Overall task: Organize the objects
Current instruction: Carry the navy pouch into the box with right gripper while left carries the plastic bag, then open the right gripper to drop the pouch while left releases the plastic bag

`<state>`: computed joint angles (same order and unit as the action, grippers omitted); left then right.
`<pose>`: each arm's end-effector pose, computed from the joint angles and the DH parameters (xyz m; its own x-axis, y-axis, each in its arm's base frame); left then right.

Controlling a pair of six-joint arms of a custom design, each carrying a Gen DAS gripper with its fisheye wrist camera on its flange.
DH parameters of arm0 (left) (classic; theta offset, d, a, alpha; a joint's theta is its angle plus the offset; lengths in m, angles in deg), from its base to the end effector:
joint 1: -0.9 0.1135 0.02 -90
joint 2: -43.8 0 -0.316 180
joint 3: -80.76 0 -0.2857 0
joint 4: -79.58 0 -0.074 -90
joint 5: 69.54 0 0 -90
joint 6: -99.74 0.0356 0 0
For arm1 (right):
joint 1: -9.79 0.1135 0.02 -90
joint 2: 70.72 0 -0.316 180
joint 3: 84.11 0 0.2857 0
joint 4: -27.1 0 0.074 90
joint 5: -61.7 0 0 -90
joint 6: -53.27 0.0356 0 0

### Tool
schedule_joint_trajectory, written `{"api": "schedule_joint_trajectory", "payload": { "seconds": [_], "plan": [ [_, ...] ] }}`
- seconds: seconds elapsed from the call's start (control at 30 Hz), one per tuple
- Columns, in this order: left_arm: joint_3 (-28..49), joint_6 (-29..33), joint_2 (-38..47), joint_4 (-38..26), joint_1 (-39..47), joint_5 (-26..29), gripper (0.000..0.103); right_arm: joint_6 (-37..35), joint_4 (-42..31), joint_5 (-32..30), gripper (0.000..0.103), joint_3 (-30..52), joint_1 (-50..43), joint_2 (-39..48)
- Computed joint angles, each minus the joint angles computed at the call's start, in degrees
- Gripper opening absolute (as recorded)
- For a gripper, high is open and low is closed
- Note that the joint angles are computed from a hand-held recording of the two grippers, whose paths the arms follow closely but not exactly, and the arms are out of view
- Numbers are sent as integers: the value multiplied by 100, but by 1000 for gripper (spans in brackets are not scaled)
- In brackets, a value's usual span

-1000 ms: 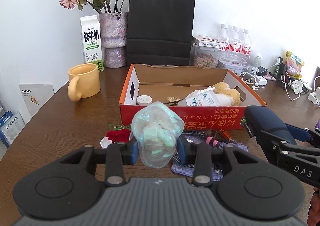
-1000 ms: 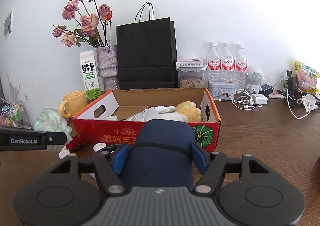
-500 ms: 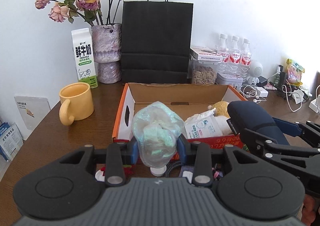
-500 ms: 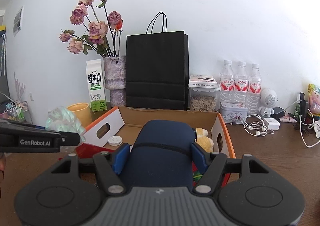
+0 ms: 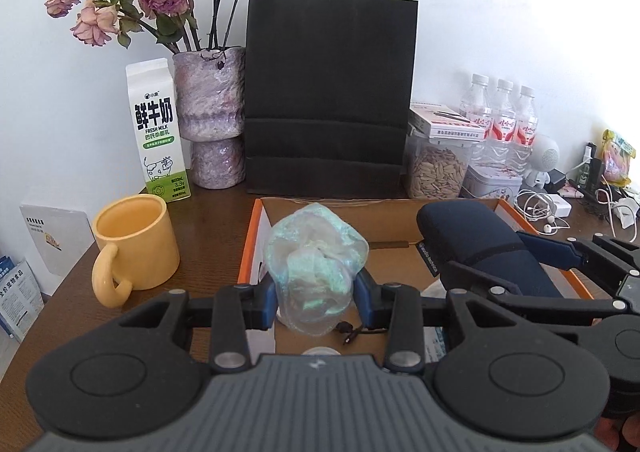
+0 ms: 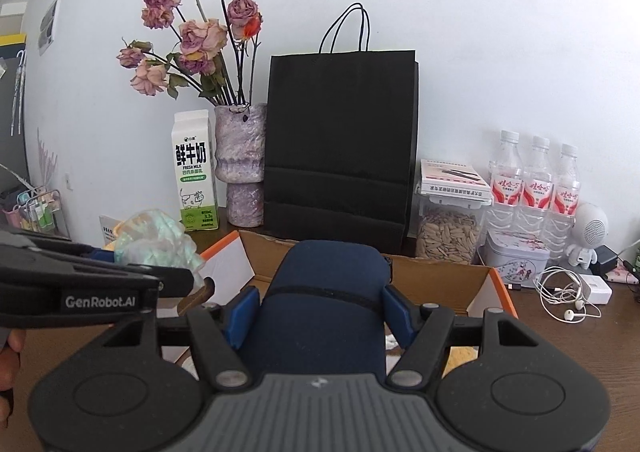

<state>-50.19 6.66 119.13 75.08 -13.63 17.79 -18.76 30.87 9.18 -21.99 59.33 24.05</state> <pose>0.2814 -0.0712 0.2366 -0.5060 0.0757 -0.8592 0.1850 0.9825 -0.0224 0.2607 0.2723 0.2249 -0.3777 -0.0656 -0.9236 -0.1488 0.9888 -0.0094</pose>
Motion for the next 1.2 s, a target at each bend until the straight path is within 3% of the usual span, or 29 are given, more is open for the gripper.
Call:
{"api": "schedule_joint_trajectory", "payload": {
  "seconds": [0.5,0.6,0.63,0.7,0.87,0.93,1.2],
  "plan": [
    [559,-45,1310,703,156,417,39,-11,-54,-637,66,434,-629,648],
    [614,-29,1389,696,191,567,54,-3,-252,-471,68,525,-645,697],
    [631,-18,1403,662,199,586,68,27,-277,-377,77,538,-645,701],
    [617,-54,1406,679,205,529,79,43,-355,-283,90,546,-652,684],
    [600,-116,1364,672,226,456,101,98,-408,-307,93,520,-678,654],
    [559,-91,1321,717,204,431,102,88,-409,-321,99,520,-670,668],
    [530,-143,1253,709,215,431,103,43,-395,-302,100,504,-603,624]
  ]
}}
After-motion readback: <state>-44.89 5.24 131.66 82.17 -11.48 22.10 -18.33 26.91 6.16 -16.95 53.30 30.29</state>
